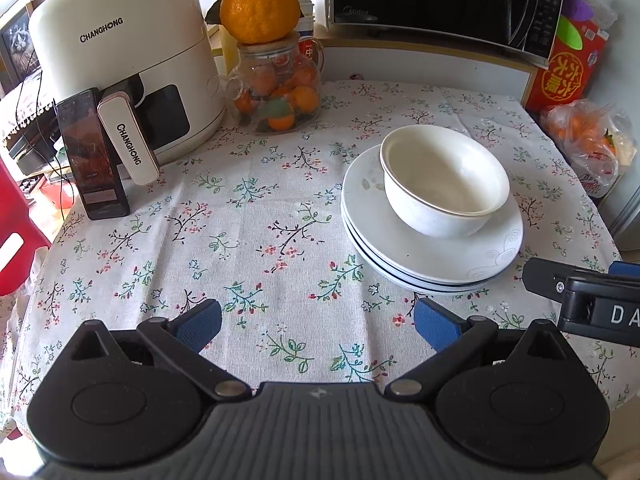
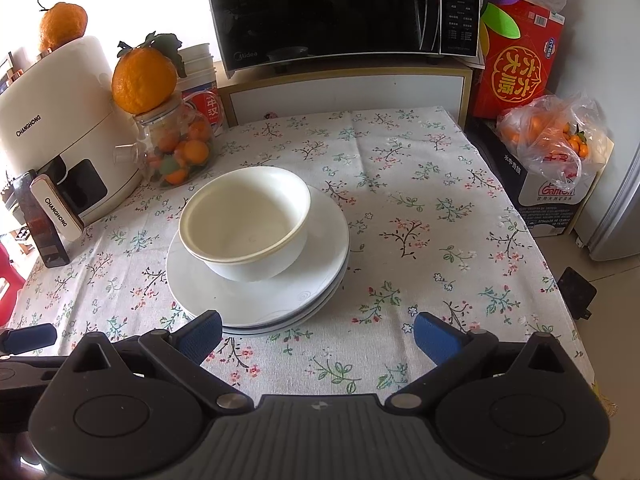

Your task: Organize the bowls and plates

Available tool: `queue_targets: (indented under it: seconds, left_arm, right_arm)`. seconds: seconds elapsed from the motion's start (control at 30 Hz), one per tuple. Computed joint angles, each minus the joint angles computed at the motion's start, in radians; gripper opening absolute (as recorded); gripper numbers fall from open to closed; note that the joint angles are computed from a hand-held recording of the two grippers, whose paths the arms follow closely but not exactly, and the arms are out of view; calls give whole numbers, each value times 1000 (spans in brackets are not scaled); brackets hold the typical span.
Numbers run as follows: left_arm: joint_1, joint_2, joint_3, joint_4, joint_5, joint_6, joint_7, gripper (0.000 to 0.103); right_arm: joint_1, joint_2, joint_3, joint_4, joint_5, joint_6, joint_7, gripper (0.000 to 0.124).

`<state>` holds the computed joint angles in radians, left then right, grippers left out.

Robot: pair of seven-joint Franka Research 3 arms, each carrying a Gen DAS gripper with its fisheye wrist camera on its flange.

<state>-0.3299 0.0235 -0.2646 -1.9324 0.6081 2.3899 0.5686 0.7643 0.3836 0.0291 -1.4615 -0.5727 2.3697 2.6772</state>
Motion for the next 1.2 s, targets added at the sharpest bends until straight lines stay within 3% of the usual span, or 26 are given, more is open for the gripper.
queue_targets:
  seconds: [1.2]
  left_arm:
    - [3,-1,1,-3,-1,1,-3,103]
  right_arm:
    - [2,5,-1,5,8,-2,-13,99]
